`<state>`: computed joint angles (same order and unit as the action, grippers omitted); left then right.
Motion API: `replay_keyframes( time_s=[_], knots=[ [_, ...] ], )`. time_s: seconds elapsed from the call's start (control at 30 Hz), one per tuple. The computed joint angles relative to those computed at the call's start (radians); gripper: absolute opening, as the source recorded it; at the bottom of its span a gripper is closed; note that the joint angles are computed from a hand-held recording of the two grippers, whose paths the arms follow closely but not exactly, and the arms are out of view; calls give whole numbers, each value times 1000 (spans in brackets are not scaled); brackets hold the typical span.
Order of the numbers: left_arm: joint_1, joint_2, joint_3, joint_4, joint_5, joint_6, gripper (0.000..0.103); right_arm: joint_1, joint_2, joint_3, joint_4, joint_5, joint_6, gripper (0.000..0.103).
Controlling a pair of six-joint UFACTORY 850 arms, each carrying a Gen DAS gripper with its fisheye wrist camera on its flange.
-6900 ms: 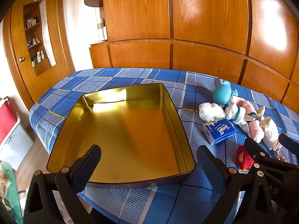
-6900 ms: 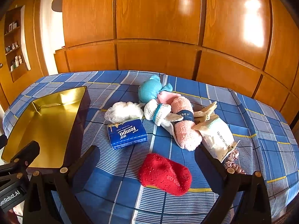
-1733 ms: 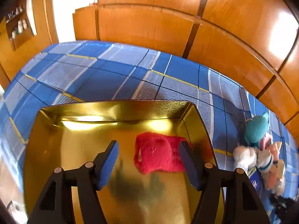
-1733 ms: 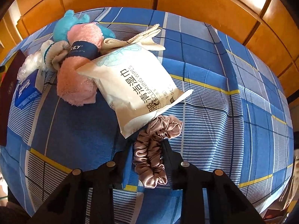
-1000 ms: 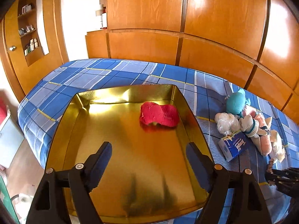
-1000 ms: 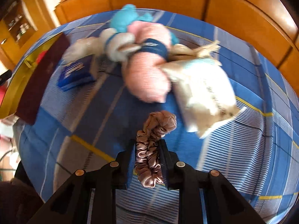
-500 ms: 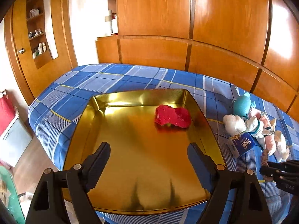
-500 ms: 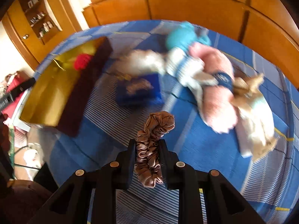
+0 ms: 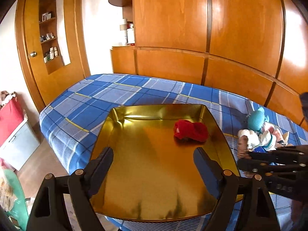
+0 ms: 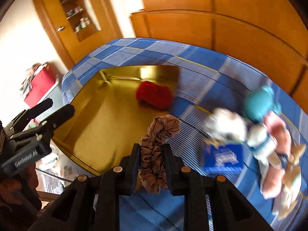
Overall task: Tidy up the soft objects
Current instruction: 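Carry the satin scrunchie into the gold tray and release it with the right gripper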
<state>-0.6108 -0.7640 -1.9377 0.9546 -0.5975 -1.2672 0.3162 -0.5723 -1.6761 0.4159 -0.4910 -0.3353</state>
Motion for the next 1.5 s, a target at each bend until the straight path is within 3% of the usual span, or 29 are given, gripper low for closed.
replay_keyframes(
  time_s=[0.43, 0.73, 0.87, 1.07, 1.2, 1.5],
  knots=[
    [14, 32, 50, 65, -28, -77, 88, 66, -246, -345, -207, -154, 141, 26],
    [20, 42, 68, 71, -32, -92, 88, 70, -311, -428, -257, -173, 218, 36],
    [21, 42, 70, 62, -30, -86, 88, 68, -288, -393, -259, -135, 237, 38],
    [20, 35, 64, 26, -10, -49, 88, 73, -189, -254, -364, -3, 334, 40],
    [18, 26, 54, -3, -6, -24, 88, 90, -107, -136, -692, 82, 631, 40],
    [1, -4, 2, -46, -24, 46, 88, 100, 34, 33, -1230, 107, 1193, 40]
  ],
)
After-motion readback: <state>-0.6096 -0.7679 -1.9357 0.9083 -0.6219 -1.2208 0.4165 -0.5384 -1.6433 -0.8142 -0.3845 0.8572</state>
